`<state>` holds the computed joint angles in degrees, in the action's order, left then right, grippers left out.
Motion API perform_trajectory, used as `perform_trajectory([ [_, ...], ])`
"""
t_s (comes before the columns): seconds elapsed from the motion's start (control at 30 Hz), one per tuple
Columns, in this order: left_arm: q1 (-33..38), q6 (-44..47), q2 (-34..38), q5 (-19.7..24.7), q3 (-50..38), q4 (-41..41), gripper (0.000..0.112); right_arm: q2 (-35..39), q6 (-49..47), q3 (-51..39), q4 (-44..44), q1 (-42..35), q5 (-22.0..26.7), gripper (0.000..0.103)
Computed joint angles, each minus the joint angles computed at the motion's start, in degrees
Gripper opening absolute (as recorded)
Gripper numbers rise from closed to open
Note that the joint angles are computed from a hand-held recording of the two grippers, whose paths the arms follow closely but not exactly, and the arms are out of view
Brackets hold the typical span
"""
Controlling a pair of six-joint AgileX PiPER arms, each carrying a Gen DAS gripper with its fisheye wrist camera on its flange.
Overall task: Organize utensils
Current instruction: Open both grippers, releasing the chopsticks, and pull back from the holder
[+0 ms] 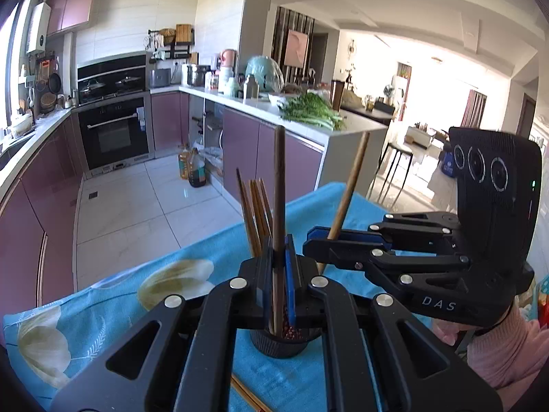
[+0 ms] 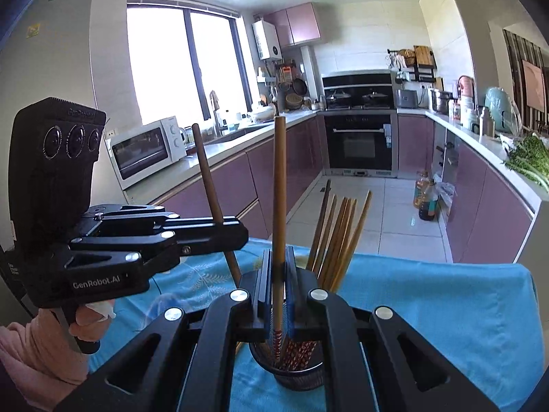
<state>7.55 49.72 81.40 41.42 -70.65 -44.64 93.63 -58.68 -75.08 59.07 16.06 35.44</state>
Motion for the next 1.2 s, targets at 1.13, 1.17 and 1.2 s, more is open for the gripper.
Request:
perform_trajectory([
  [1.13, 6.3, 6.8, 2.7, -3.5, 5.7, -6.2, 0.045, 1.2, -1.6, 3.1, 4.1, -0.4, 0.1, 0.039],
  [1.17, 7.4, 9.5, 1.0, -3.9, 7.9, -8.2, 0.047, 0.2, -3.4, 4.3, 5.2, -0.3, 0.4, 0.043],
  [1.2, 8.5, 11.5, -0.7, -4.2, 10.0, -9.6, 0.051, -0.9, -5.5, 5.6, 6.2, -0.2, 0.9, 0.044],
])
